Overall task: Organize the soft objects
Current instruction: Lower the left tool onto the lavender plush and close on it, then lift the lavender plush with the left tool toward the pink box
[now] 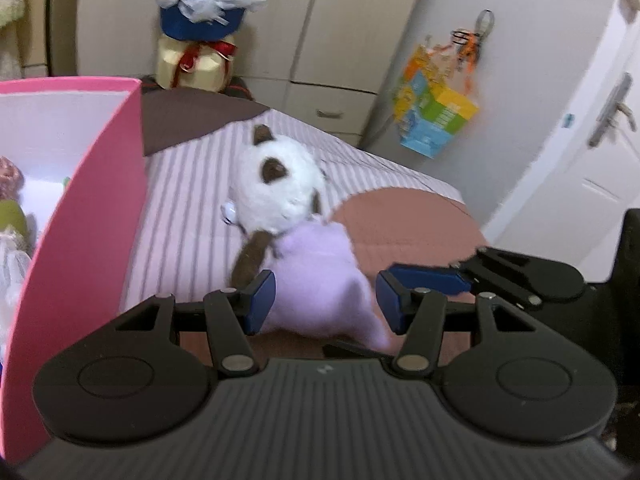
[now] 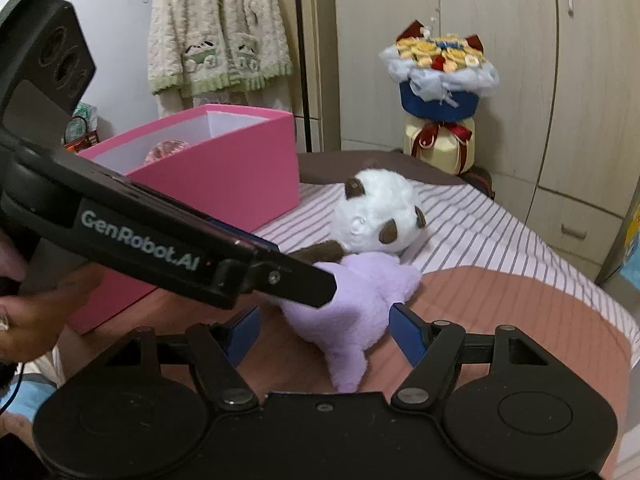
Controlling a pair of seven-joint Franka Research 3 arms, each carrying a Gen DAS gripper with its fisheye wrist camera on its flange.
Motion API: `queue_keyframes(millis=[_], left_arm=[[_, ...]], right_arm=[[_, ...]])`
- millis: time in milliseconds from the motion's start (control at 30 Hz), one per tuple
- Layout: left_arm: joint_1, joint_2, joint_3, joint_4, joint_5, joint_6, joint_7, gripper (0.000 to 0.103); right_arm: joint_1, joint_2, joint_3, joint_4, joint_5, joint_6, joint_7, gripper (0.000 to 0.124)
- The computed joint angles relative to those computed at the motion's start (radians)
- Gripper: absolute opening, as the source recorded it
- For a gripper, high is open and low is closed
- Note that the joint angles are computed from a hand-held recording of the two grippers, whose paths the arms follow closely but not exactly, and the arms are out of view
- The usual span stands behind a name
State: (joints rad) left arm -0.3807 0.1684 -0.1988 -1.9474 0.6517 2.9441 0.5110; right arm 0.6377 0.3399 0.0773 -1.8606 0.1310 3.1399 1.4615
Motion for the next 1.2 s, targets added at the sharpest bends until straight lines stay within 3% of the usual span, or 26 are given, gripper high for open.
queue_keyframes(millis=[100,200,300,433,533,767,1100,1200], left_arm=[[-0.012,0.021,0.014,0.024,0.041,-0.019,-0.038,0.054],[0.021,0.036,-0.023,0.021,-0.067,-0.008,0.045,0.054],[0.019,0.053,-0.031,0.030,-0.126,-0.025,0.089,0.054],[-0.025,0.063,0.013,0.034,-0.065,-0.024,0.027,0.054],[-0.039,0.065,0.026,0.038,-0.023,-0.027,-0.006,0.053],[-0.056,0.068,0.041,0.038,0.068,-0.020,-0.055,0.052],[-0.028,0.036,0.000,0.002,0.027,-0.011,0.024,0.052],[-0.027,0.013,-0.011,-0.018,0.011,-0.022,0.047,0.051]], right_arm=[[-0.035,0.030,0.037,0.032,0.030,-0.009,-0.008,0.075],[-0.087,0.060,0.097,0.063,0.078,-0.018,-0.038,0.075],[-0.070,0.085,0.078,0.086,0.093,-0.029,-0.025,0.075],[-0.075,0.110,0.092,0.091,0.130,0.003,-0.010,0.075],[0.003,0.112,0.009,0.081,0.107,0.034,0.026,0.069],[0.301,0.122,-0.323,0.062,0.021,0.054,0.186,0.065],[0.429,0.100,-0.451,0.008,0.009,0.073,0.353,0.061],[0.449,0.081,-0.462,-0.019,0.015,0.081,0.379,0.061]])
